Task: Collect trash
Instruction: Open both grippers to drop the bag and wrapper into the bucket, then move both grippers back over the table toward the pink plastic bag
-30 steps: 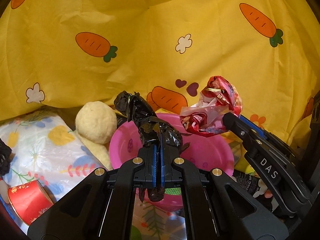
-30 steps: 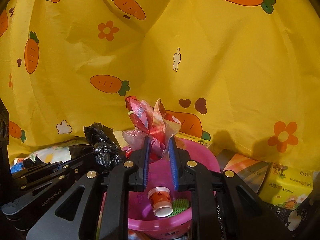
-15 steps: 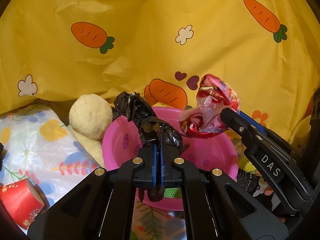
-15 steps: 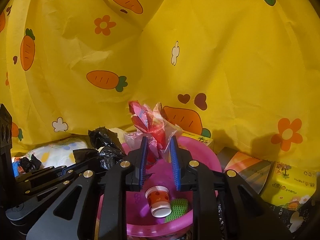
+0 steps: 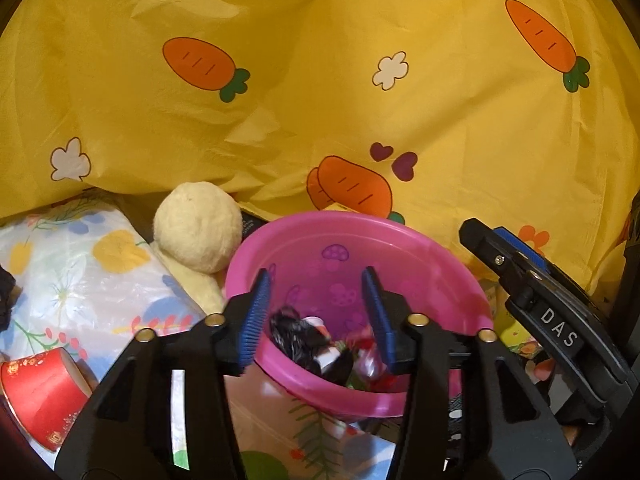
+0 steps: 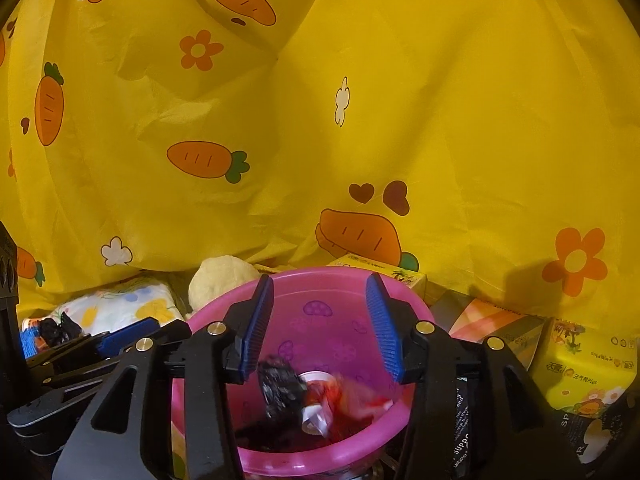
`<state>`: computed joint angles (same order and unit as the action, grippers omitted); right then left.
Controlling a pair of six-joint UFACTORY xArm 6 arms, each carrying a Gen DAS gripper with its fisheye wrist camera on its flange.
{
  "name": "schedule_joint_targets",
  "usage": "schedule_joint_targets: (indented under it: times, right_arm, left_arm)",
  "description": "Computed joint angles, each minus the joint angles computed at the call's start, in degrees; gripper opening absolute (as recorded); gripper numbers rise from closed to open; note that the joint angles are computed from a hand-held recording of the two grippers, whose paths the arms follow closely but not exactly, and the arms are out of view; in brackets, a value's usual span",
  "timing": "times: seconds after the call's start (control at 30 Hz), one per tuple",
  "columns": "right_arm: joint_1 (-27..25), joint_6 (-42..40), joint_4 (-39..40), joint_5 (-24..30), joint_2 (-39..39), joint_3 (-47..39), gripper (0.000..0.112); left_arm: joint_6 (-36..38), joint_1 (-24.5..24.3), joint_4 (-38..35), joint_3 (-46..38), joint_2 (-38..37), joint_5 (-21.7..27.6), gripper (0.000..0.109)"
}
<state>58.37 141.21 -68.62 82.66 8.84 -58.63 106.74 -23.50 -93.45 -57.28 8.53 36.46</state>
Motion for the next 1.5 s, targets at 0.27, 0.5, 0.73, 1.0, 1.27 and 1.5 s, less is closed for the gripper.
schedule_joint_targets:
  times: [0.27,0.5,0.73,1.0,1.27,1.5]
  right_arm:
    - [1.9,0.0,1.4,2.4,1.8,-1.9,0.084]
    - [3.6,-0.4,3.4,3.3,4.3,-4.9,0.094]
    - [6.1,-0.9,3.2,4.5,7.3,-8.6,0.095]
    - [8.2,-3.0,2.0,3.8,11.5,-14.2,0.095]
    - [9.9,-5.0,0.2,4.6,16.6,-21.3,0.095]
    - [9.9,-9.7,-2.1,2.5,22.5,-29.5,0.095]
  left_arm:
    - [7.3,1.9,-10.4,2.3,-2.8,-5.7,0.093]
    - [13.0,4.2,-15.9,5.8,-6.3,-8.9,0.097]
    - [19.1,7.9,-20.8,9.7,-9.8,-10.0,0.097]
    - [21.1,14.4,-22.1,13.5,-13.3,-8.9,0.097]
    - [18.3,21.6,-19.9,13.5,-12.6,-8.8,0.097]
    - [19.2,27.6,-20.6,11.5,-10.2,-9.1,0.097]
